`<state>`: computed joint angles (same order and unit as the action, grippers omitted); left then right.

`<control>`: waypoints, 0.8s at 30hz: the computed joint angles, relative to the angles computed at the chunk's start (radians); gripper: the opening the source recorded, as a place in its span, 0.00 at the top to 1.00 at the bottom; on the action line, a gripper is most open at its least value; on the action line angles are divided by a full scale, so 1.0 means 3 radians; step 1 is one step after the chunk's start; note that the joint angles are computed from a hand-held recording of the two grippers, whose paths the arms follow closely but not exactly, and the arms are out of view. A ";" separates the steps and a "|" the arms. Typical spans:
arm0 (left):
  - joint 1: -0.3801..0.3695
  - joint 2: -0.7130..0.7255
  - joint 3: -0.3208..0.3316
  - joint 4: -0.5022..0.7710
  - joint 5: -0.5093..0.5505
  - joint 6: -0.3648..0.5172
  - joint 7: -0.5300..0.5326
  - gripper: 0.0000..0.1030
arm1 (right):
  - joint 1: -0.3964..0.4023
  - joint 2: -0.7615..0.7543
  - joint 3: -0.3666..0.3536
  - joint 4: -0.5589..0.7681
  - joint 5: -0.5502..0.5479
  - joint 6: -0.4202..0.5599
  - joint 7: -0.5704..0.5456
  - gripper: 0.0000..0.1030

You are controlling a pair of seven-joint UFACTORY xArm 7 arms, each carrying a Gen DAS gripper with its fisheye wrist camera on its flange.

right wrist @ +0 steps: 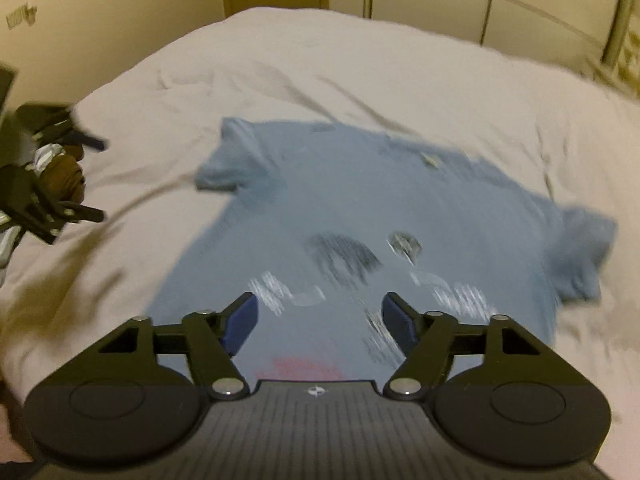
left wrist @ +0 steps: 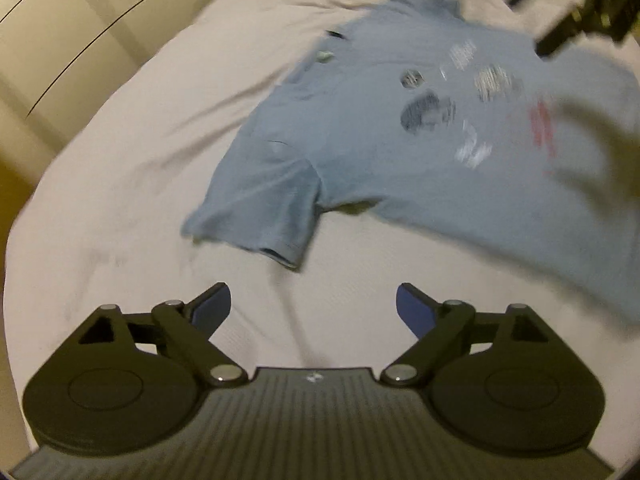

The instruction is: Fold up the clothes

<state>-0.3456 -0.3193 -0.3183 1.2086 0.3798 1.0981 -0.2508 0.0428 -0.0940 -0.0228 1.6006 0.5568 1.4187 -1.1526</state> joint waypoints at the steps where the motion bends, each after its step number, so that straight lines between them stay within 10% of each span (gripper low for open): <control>1: -0.0013 -0.0049 0.0130 -0.0125 -0.0002 -0.0163 0.0325 0.15 | 0.0059 -0.0124 0.0090 -0.0184 -0.0051 -0.0189 0.0101 0.16; 10: 0.0184 -0.0006 0.0832 -0.0777 -0.0147 -0.1538 0.2731 0.16 | 0.0707 -0.0579 0.0657 -0.1207 -0.0638 -0.1405 0.1085 0.19; 15: 0.0409 0.0339 0.0897 -0.0774 -0.0144 -0.1964 0.3425 0.45 | 0.1034 -0.0527 0.0758 -0.1437 -0.0862 -0.1936 0.1133 0.29; 24: 0.0432 0.0754 0.1101 -0.1019 -0.0892 -0.3042 0.5655 0.52 | 0.1384 -0.0198 0.0865 -0.1657 -0.1378 -0.2659 0.1013 0.42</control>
<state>-0.2161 -0.0930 0.0120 0.9030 0.1120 0.1856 1.4457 0.4579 -0.1533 0.2368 1.1034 0.1435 0.6211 -0.8486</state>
